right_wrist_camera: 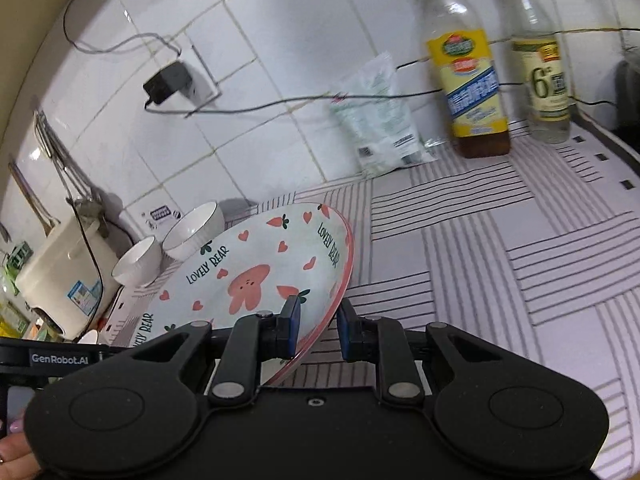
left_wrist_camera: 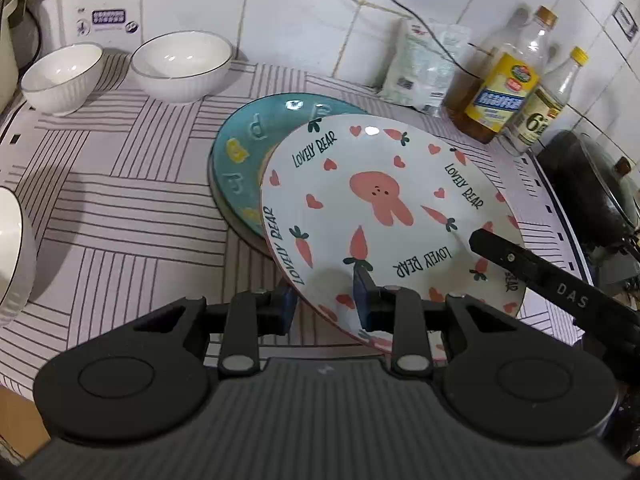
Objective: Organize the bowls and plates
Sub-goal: 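Carry the bunny plate over the egg plate and lower it onto it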
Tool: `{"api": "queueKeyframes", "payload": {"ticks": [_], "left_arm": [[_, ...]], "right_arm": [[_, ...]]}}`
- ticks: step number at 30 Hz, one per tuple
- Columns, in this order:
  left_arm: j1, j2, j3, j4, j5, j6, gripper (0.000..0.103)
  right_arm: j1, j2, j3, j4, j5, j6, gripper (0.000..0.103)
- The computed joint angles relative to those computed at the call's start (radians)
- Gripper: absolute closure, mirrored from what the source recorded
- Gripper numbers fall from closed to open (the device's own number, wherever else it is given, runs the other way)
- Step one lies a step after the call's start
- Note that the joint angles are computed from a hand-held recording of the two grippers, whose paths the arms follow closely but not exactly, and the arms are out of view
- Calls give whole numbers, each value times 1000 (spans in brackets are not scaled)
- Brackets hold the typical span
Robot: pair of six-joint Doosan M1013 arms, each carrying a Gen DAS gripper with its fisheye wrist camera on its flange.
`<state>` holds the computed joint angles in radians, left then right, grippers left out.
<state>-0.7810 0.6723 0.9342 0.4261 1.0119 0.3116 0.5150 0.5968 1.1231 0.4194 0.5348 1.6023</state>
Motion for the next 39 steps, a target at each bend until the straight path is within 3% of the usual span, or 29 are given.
{"api": "queueKeyframes", "payload": {"ticks": [11, 16, 24, 39], "left_arm": [[34, -8, 17, -85, -5, 18, 75], [40, 18, -41, -108, 66, 57, 73], [63, 35, -77, -155, 109, 72, 73], [92, 61, -115, -224, 134, 92, 72]], "right_arm": [[29, 64, -117, -149, 114, 116, 79], [49, 94, -185, -277, 189, 173, 79], [72, 149, -296, -389, 304, 240, 77], [100, 178, -326, -537, 276, 239, 71]]}}
